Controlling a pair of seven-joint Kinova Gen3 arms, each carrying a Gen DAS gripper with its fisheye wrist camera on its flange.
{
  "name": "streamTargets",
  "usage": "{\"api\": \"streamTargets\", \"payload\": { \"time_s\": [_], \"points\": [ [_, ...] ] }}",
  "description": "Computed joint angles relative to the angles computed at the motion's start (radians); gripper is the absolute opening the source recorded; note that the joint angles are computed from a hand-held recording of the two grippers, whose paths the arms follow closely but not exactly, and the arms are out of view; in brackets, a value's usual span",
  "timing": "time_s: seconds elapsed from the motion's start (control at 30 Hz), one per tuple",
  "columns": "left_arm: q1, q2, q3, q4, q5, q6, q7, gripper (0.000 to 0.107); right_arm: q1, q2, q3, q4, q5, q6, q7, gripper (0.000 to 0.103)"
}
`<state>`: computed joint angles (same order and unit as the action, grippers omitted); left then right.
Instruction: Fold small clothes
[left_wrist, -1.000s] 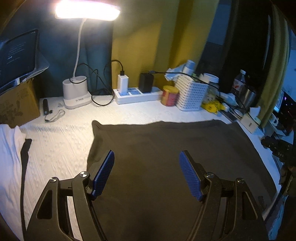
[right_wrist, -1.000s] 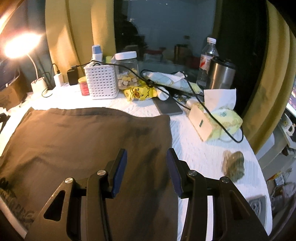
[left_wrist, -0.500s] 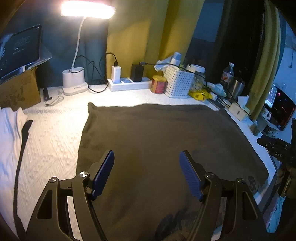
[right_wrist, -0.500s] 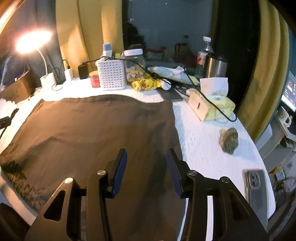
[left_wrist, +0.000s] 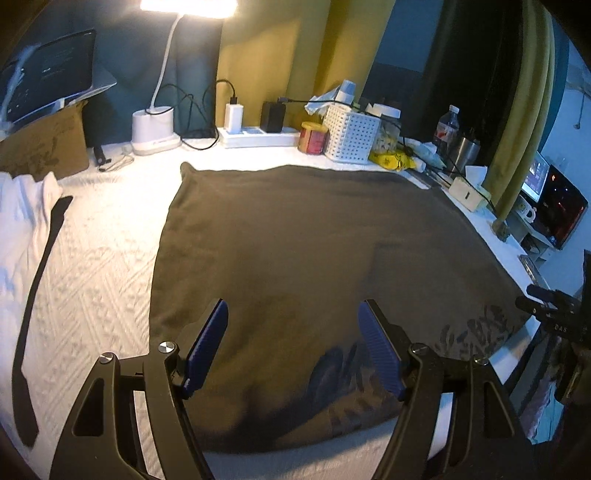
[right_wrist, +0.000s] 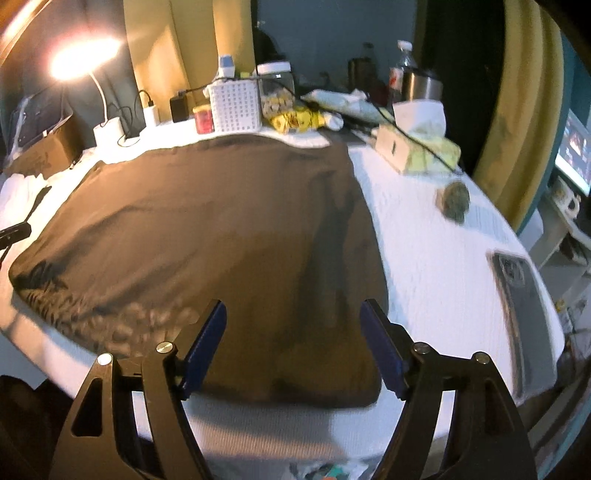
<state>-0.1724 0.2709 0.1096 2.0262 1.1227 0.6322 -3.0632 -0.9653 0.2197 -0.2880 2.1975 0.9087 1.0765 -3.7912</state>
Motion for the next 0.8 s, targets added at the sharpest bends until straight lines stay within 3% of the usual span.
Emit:
{"api": "streamTargets", "payload": {
  "time_s": [0.4,0.8],
  "points": [
    [-0.016,-0.004,-0.022,0.041,-0.011,-0.028,-0.020,0.073,-0.110,0.007,-0.040,0.009,-0.095,-0.008,-0.160,0.078],
    [-0.058,0.038,-0.010,0.012,-0.110,-0.103,0.100,0.073,-0.107,0.011,-0.012,0.077,0.049,-0.097,-0.370,0.087]
  ]
}}
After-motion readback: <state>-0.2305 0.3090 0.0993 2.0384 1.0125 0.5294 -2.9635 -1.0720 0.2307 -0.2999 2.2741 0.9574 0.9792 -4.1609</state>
